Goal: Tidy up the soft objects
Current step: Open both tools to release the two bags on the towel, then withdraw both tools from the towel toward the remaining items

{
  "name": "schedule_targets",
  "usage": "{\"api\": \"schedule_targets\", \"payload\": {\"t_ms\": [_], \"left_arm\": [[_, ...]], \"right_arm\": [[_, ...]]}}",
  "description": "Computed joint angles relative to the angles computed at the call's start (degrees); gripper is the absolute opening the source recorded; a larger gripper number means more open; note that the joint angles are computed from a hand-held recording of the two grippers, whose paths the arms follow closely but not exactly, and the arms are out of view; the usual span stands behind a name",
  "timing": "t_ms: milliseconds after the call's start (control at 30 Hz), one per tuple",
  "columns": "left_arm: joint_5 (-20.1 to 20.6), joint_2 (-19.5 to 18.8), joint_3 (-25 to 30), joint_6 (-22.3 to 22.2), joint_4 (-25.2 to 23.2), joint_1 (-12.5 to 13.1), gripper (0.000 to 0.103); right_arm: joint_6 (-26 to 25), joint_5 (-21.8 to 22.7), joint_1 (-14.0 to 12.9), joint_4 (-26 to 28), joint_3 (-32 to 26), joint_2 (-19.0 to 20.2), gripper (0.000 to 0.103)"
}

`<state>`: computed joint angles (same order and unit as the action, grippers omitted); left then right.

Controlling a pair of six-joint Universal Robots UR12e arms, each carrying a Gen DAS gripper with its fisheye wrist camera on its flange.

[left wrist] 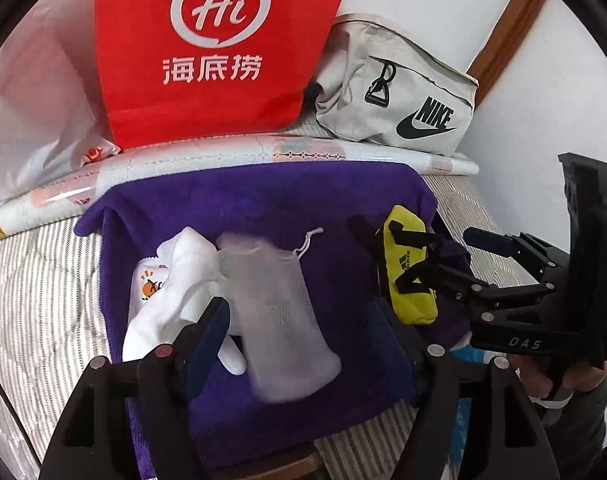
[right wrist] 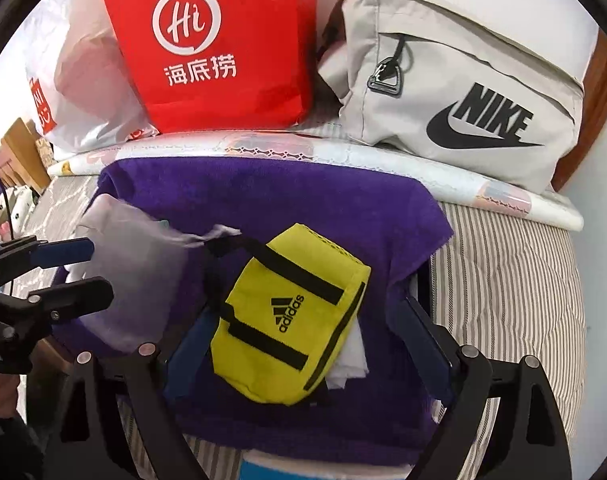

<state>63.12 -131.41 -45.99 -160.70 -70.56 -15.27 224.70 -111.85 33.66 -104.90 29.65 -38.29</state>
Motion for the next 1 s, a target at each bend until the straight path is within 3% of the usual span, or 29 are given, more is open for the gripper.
{"api": "schedule_targets", "payload": {"t_ms": [533,700,867,1000], "left_arm": [[-1.0,5.7,-6.5,-3.3,3.4,1.2,0.070],[1.7,9.6,-11.4,-3.1,6.7,1.4,0.070],[0.0,13.2,-16.2,-3.9,9.0,2.5,0.070],[1.2,15.8,-19.8,-4.6,11.3,2.7,0.070]], "right_arm": [[-1.4,-1.2,2.0,-9.4,6.8,-4.6,0.090],[-4.2,-1.1,3.6,-14.4,9.7,-6.5,0.090],[-6.2,-1.1,5.6,-20.4,13.2,-8.8,0.090],[-7.2,-1.5,6.9,-24.5,16.6,-10.9,0.090]]}}
